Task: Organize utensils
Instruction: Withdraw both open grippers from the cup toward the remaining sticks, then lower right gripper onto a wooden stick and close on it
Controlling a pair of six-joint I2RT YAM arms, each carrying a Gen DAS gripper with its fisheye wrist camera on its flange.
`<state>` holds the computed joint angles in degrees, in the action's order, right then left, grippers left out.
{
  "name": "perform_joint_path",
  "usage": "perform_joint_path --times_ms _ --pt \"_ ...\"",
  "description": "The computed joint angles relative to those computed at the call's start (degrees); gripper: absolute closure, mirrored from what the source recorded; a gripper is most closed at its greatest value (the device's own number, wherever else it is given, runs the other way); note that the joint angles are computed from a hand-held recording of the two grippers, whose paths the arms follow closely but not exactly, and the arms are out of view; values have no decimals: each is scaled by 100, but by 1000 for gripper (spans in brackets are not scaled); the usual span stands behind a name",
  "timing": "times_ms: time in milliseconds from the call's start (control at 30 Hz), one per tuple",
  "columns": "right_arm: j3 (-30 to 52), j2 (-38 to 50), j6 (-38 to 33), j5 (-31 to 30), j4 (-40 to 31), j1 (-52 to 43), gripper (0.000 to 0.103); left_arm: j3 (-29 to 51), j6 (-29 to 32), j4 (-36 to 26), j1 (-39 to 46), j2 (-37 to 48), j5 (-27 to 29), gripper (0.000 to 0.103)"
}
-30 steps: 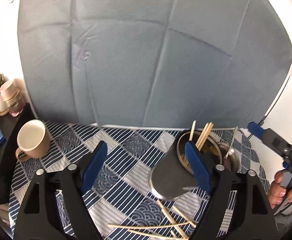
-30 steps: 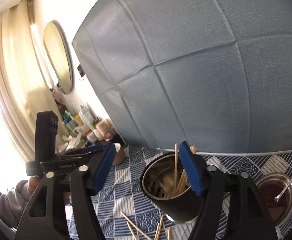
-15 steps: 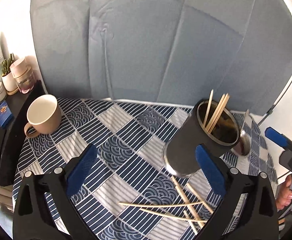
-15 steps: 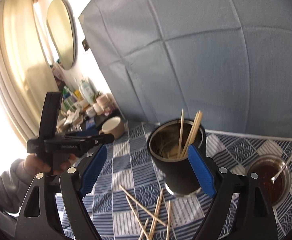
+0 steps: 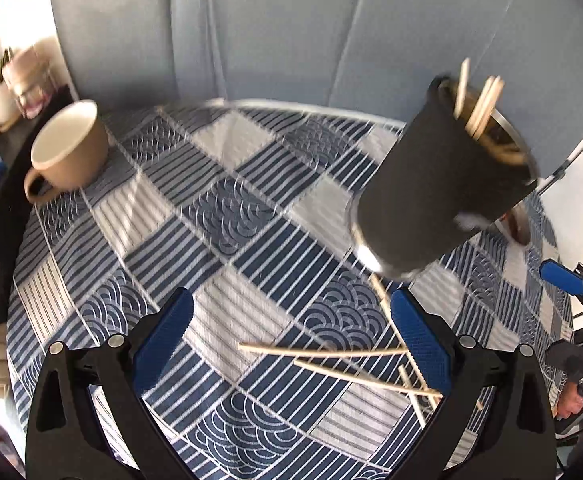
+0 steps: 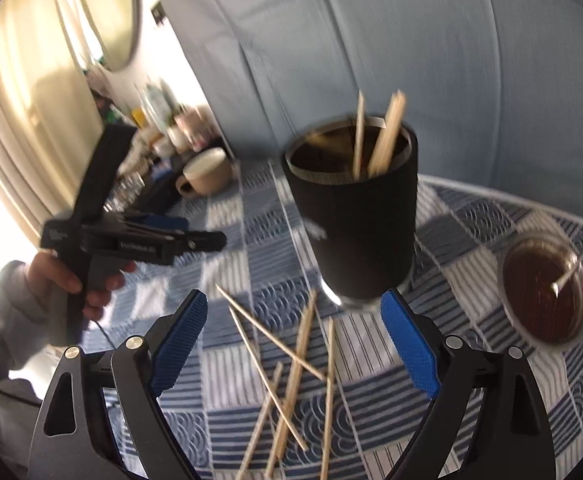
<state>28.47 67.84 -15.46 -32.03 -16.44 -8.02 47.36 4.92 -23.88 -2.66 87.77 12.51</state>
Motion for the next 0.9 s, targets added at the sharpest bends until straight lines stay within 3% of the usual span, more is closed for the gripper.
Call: perform_joint_path --times_ms 333,633,767,833,900 --pt "-436 770 -87 975 462 316 19 -242 -332 42 -171 492 -602 6" --pt "-500 1110 -305 1133 443 1176 23 -100 -117 34 -389 868 -1016 6" --pt "-301 1482 -303 1371 477 1874 36 18 -8 -12 -240 971 -1079 6" --pt "-67 1831 -305 1342 426 2113 54 47 102 1 -116 995 -1062 6" --pt "113 2075 -307 1339 406 2301 61 36 396 43 -16 979 -1010 6"
